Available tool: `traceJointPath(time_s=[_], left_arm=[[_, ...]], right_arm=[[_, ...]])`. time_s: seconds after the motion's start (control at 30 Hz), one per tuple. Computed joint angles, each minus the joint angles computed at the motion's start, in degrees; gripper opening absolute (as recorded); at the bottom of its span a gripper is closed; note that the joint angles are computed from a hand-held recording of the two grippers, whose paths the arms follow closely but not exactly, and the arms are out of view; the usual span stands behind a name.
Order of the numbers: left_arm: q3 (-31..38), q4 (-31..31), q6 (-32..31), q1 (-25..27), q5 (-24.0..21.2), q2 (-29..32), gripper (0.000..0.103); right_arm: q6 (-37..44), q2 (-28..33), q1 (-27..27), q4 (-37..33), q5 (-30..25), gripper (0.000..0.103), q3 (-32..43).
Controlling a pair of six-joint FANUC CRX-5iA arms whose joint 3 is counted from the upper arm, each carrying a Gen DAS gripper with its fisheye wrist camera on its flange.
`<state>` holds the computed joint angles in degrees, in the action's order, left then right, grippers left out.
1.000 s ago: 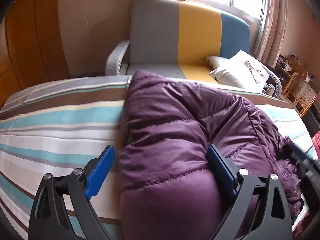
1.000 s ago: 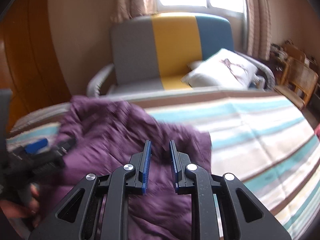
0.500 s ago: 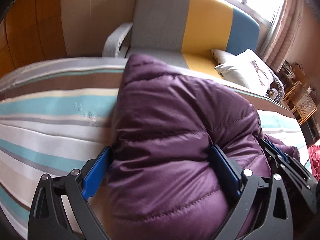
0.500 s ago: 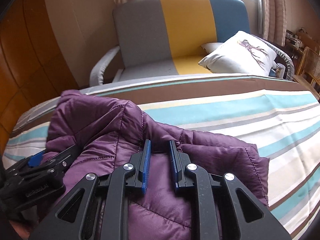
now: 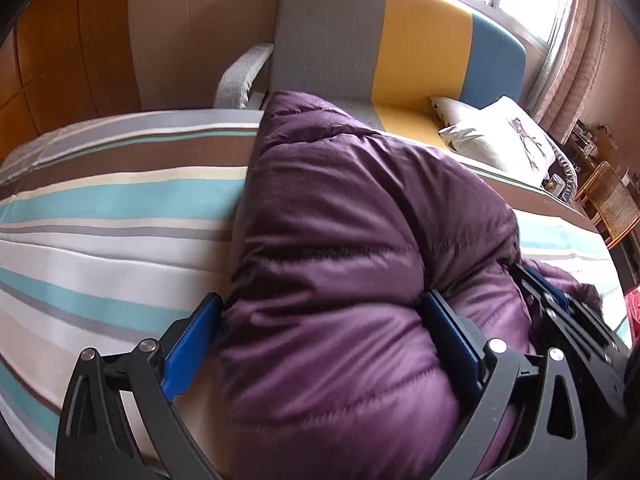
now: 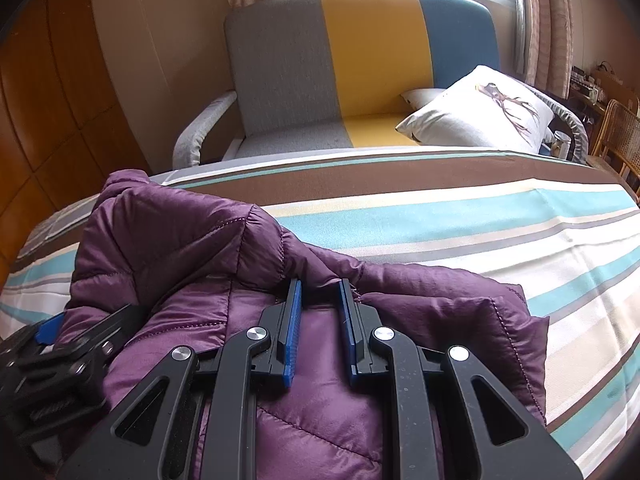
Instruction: Fold large clothes
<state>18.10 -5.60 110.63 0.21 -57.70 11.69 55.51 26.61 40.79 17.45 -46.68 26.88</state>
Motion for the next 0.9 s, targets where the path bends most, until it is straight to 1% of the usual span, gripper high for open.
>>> traceJointPath(time_s=[0.13, 0.2, 0.23, 0.3, 0.37, 0.4, 0.47, 0.53, 0.63, 0.7, 0.73, 0.8, 0.83, 0.87, 0.9], left_arm=[[-3.77, 2.52, -2.44, 0.56, 1.18, -3.84, 0.099], [-6.77, 2.86, -2.88, 0.68, 3.33, -6.46, 0.099], [-7.88, 2.05, -2.56, 0.35, 4.42, -7.50, 0.099], [-9.28, -1.71, -0.83, -1.10, 6.57, -8.96, 0.099], [-8.94, -4.09, 0.21, -2.21, 6.75, -8.82, 0.099], [-8.21, -5.44, 0.42, -2.92, 6.37, -8.34, 0.099], [-6.35, -10.39, 1.59, -5.15, 5.56, -7.31, 0.099], [-5.27, -12.41, 1.66, -6.00, 5.11, -6.55, 0.099], [-6.22, -8.15, -0.80, -3.88, 5.66, -6.53, 0.099], [-6.92, -7.26, -1.29, -3.43, 6.05, -7.27, 0.099], [-7.30, -6.73, -1.76, -3.18, 6.30, -7.72, 0.099], [-10.04, -3.54, -3.95, -1.71, 8.10, -10.08, 0.101], [-11.45, -2.02, -4.63, -1.08, 9.02, -11.10, 0.101], [-13.99, 1.27, -5.88, 0.26, 10.51, -12.82, 0.101], [-16.49, 4.69, -6.88, 1.51, 11.90, -14.31, 0.101]], right_arm=[[0.51, -2.93, -0.41, -2.14, 2.68, 0.018, -2.95], [-2.61, -7.29, -0.51, -1.31, 7.48, 0.018, -8.76], [-4.92, -9.63, -0.45, 0.19, 10.33, 0.018, -12.28], [-9.81, -11.80, -0.23, 4.65, 11.91, 0.018, -16.28], [-12.11, -11.87, -0.52, 6.13, 10.73, 0.018, -17.18], [-12.20, -11.73, -0.76, 5.72, 10.69, 0.018, -17.37], [-12.99, -11.18, -1.31, 5.09, 11.30, 0.018, -17.63], [-13.59, -10.50, -1.33, 5.71, 10.87, 0.018, -17.23], [-12.80, -9.69, -1.10, 5.53, 9.18, 0.018, -15.77], [-9.80, -10.18, -1.54, 1.97, 8.45, 0.018, -14.77], [-9.10, -10.78, -1.76, 0.77, 8.55, 0.018, -14.82], [-10.60, -13.95, -2.00, -0.03, 11.32, 0.018, -18.11], [-11.93, -16.34, -2.12, -0.51, 13.27, 0.032, -20.70], [-13.43, -18.12, -2.27, -0.13, 15.11, 0.043, -22.96], [-16.06, -20.10, -2.18, 1.57, 17.20, 0.062, -25.76]])
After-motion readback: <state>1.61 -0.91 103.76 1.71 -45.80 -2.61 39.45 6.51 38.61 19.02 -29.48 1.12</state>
